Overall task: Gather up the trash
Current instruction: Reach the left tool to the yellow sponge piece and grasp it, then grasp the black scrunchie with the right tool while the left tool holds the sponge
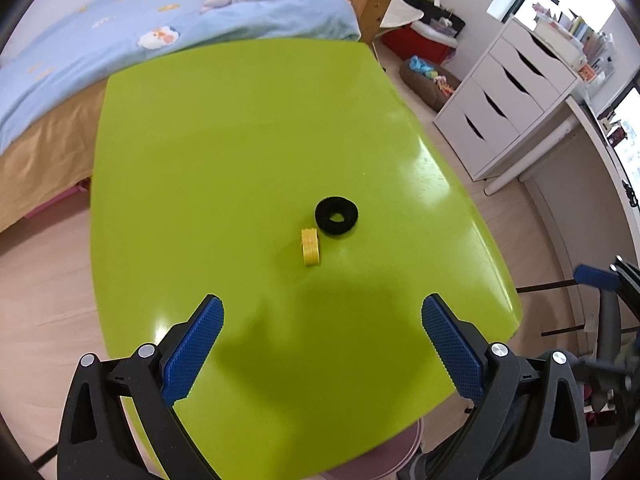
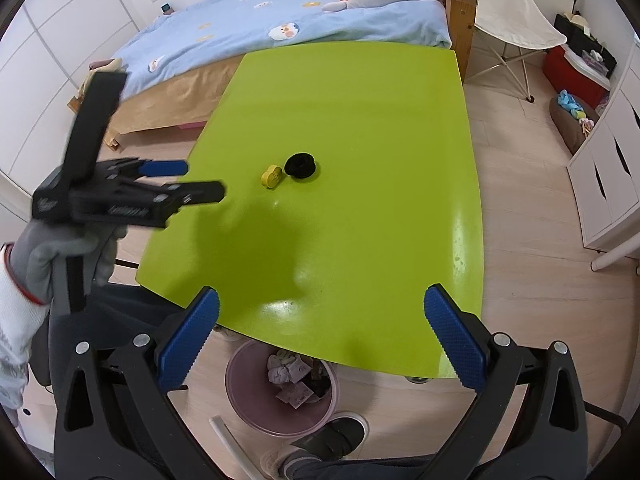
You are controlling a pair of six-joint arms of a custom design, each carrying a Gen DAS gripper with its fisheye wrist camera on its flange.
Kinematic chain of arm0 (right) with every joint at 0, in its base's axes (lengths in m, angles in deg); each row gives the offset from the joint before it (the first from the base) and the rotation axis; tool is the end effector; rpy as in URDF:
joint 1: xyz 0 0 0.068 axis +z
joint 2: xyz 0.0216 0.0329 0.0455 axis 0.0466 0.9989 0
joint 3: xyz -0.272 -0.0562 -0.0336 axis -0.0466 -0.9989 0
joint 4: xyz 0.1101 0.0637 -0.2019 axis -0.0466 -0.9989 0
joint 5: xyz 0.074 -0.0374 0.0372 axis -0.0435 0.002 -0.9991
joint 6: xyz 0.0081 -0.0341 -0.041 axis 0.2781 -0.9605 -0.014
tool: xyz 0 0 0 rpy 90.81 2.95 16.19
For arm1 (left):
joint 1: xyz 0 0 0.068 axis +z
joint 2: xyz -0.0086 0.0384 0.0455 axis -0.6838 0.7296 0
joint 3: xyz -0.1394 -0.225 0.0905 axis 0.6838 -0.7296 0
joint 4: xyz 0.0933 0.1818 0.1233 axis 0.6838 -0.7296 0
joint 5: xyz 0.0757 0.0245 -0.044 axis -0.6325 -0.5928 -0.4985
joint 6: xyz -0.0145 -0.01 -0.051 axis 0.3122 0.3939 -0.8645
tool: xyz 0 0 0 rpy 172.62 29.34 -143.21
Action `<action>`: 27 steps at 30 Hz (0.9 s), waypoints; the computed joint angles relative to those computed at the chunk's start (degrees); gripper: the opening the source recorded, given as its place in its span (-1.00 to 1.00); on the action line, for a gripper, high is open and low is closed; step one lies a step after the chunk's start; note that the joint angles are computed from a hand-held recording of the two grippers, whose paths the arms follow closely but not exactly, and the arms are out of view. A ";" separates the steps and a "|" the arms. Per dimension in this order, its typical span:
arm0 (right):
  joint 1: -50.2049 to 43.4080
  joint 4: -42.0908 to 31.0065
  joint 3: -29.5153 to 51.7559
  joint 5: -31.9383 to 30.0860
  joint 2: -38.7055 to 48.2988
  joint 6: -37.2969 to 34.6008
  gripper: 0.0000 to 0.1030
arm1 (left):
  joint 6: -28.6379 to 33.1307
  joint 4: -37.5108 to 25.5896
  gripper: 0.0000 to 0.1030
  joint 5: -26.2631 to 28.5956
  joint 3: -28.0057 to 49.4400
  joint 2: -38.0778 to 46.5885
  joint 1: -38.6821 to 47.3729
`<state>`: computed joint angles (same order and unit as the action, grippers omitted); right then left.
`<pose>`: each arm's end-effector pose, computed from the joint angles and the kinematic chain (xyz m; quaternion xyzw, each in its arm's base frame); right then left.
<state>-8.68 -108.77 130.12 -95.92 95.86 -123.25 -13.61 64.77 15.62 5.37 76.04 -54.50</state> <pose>0.2382 -0.0328 0.1744 -0.2130 0.9471 0.1541 0.1839 0.2638 -0.0601 0.1431 0.0486 0.9723 -0.1305 0.1876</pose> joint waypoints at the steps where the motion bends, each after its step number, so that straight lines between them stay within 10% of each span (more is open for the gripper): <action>1: -0.03 0.06 0.02 0.16 0.26 -0.02 0.94 | 0.24 -0.12 0.85 -0.09 0.96 1.37 -0.05; 10: -0.94 -0.09 0.05 1.52 1.33 -0.75 0.94 | 0.51 1.88 0.84 -1.28 7.34 12.60 -1.04; 17: -1.85 -0.39 0.36 2.16 1.55 -1.26 0.95 | -0.31 3.56 -0.13 -1.36 8.77 16.76 -1.93; 27: -1.61 0.13 0.82 2.87 2.49 -0.99 0.94 | 0.27 6.07 -0.74 -1.30 6.61 16.81 -1.11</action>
